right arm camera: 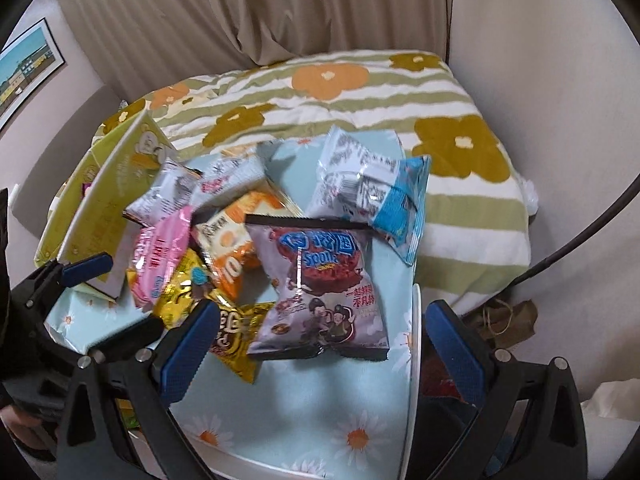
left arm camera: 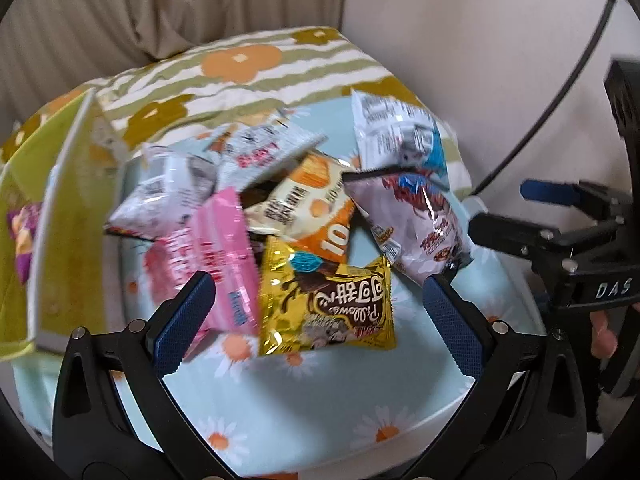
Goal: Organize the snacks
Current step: 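Grasp gold chocolate bag with left gripper while right gripper holds purple Spona bag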
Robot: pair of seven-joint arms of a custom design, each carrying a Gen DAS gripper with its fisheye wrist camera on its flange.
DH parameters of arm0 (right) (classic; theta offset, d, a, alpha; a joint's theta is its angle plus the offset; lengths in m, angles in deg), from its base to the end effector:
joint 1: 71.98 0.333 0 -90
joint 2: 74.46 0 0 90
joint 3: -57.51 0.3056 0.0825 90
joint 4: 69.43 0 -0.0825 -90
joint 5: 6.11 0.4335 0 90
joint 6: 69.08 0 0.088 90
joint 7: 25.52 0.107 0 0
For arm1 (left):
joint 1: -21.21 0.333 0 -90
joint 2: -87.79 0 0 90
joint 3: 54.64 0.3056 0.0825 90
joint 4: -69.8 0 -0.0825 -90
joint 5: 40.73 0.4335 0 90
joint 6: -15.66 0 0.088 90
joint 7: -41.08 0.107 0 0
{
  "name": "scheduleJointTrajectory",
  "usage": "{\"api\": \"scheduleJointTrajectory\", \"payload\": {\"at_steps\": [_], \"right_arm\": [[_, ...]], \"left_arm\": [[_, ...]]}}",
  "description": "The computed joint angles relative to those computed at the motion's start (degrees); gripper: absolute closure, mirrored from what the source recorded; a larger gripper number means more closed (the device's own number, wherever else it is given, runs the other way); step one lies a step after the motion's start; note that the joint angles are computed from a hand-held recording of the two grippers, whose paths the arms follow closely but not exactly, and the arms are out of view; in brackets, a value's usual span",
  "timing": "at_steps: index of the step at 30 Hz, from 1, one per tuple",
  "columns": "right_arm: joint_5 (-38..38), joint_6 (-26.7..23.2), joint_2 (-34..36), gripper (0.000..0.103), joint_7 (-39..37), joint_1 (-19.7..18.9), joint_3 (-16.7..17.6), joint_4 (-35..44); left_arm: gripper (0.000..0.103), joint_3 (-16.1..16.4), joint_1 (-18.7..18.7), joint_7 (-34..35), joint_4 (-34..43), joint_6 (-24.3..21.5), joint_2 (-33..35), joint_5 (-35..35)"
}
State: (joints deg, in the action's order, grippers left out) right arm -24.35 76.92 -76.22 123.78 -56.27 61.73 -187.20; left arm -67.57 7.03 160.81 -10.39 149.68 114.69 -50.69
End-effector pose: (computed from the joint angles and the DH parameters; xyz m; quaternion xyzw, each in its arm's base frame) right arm 0.5891 0.2183 0.4757 -0.5020 0.8175 -0.1441 0.2429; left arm 0.7039 -0.3269 0.4719 -0.3388 0.9027 -0.2505 0.0869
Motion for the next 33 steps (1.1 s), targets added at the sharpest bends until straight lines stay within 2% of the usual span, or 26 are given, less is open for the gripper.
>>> {"api": "scheduleJointTrajectory", "payload": {"at_steps": [7, 15, 18, 21, 24, 30, 31, 32, 33], "right_arm": [[5.3, 2.3, 3.3, 0.001, -4.3, -0.9, -0.9, 0.7], [10.9, 3.7, 7.4, 0.001, -9.4, -1.3, -0.9, 2.5], [10.9, 3.7, 8.4, 0.001, -10.2, -1.3, -1.0, 3.1], [13.2, 3.0, 9.6, 0.001, -14.5, -1.7, -0.5, 4.3], [14.5, 1.8, 10.4, 0.001, -16.5, -1.6, -0.3, 4.7], [15.1, 2.7, 10.4, 0.001, -17.4, -1.4, -0.4, 4.2], [15.2, 2.6, 10.4, 0.001, -17.7, -1.4, -0.4, 4.3], [15.2, 2.6, 10.5, 0.002, -18.0, -1.4, -0.4, 4.4], [15.2, 2.4, 10.8, 0.004, -18.1, -1.4, -0.4, 4.8]], "left_arm": [[0.001, 1.4, -2.8, 0.2, 0.6, 1.8, 3.3, 5.8], [0.001, 2.3, -4.2, -0.4, 3.9, 1.1, 7.4, 9.2], [0.001, 2.0, -4.2, 0.2, 5.3, -0.3, 8.8, 9.3], [0.001, 1.8, -4.4, 0.7, 6.1, -1.9, 9.7, 9.4], [0.001, 1.5, -4.1, 0.5, 7.8, -5.1, 10.9, 8.1], [0.001, 0.9, -2.9, 1.3, 8.5, -6.6, 11.5, 5.9], [0.004, 0.7, -2.7, 1.7, 8.9, -7.2, 11.7, 5.4], [0.012, 0.4, -2.3, 2.2, 9.4, -8.0, 12.0, 4.7], [0.013, 0.0, -1.8, 2.9, 11.8, -9.9, 13.4, 3.7]]}}
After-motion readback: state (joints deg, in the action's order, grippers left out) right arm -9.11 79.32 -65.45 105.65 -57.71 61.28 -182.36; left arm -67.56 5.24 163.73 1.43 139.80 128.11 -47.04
